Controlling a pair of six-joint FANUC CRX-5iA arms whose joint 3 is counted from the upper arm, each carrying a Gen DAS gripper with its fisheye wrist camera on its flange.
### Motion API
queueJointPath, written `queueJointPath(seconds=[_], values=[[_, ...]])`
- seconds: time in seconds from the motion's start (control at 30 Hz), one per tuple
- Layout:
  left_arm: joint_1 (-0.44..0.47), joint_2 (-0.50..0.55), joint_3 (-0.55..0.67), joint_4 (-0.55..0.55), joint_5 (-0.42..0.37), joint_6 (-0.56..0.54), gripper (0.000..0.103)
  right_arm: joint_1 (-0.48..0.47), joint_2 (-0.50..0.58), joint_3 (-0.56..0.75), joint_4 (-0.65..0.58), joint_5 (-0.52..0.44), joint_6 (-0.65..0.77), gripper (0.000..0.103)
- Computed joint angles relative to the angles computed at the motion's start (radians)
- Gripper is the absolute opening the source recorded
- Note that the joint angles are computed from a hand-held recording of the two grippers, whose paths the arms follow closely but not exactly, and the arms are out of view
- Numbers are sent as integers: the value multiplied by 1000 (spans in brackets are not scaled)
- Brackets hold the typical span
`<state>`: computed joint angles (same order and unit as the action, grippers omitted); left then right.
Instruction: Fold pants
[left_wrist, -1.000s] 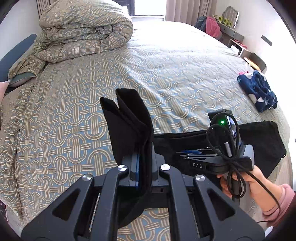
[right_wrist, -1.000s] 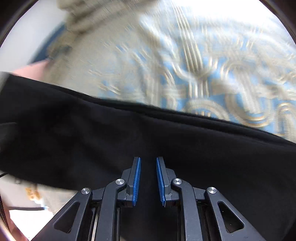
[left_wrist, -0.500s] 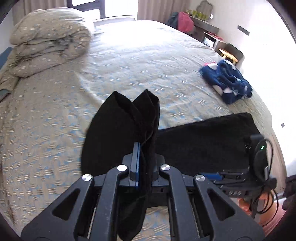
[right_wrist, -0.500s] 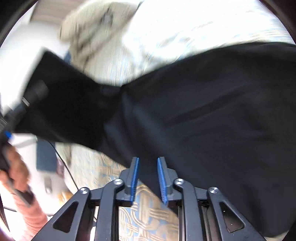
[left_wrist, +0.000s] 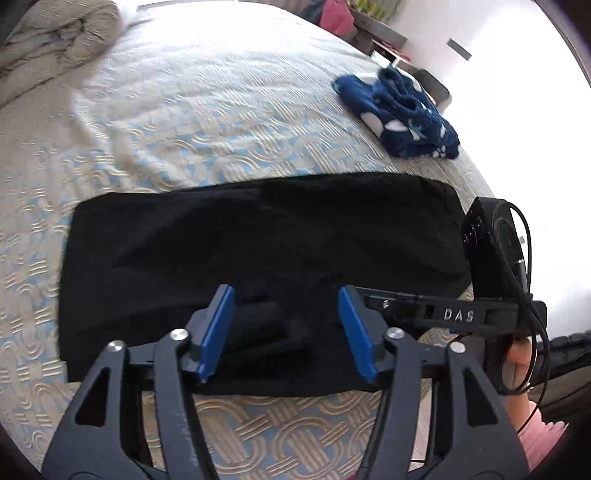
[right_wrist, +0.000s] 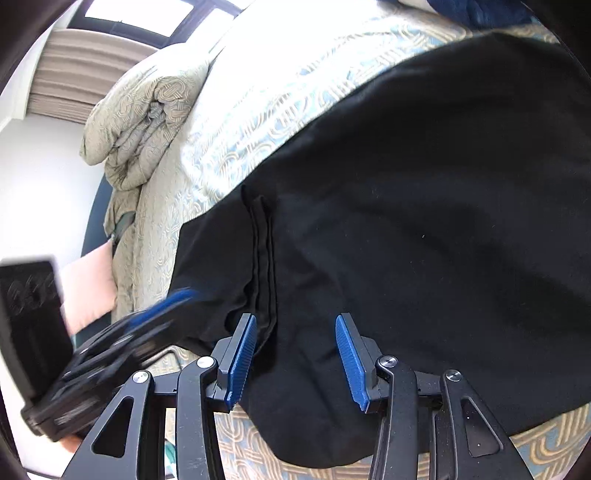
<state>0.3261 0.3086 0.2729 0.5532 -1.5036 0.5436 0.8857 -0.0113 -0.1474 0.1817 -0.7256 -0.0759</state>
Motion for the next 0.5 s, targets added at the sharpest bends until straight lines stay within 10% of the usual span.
queueJointPath(seconds=[0.13,0.5], values=[[112,-58,-60,-30,149,-5,65,-39,11,-16,-97,101,85,47],[207,24,-54,-141,164,50,65,-111,100,96,-399,161,322,65]])
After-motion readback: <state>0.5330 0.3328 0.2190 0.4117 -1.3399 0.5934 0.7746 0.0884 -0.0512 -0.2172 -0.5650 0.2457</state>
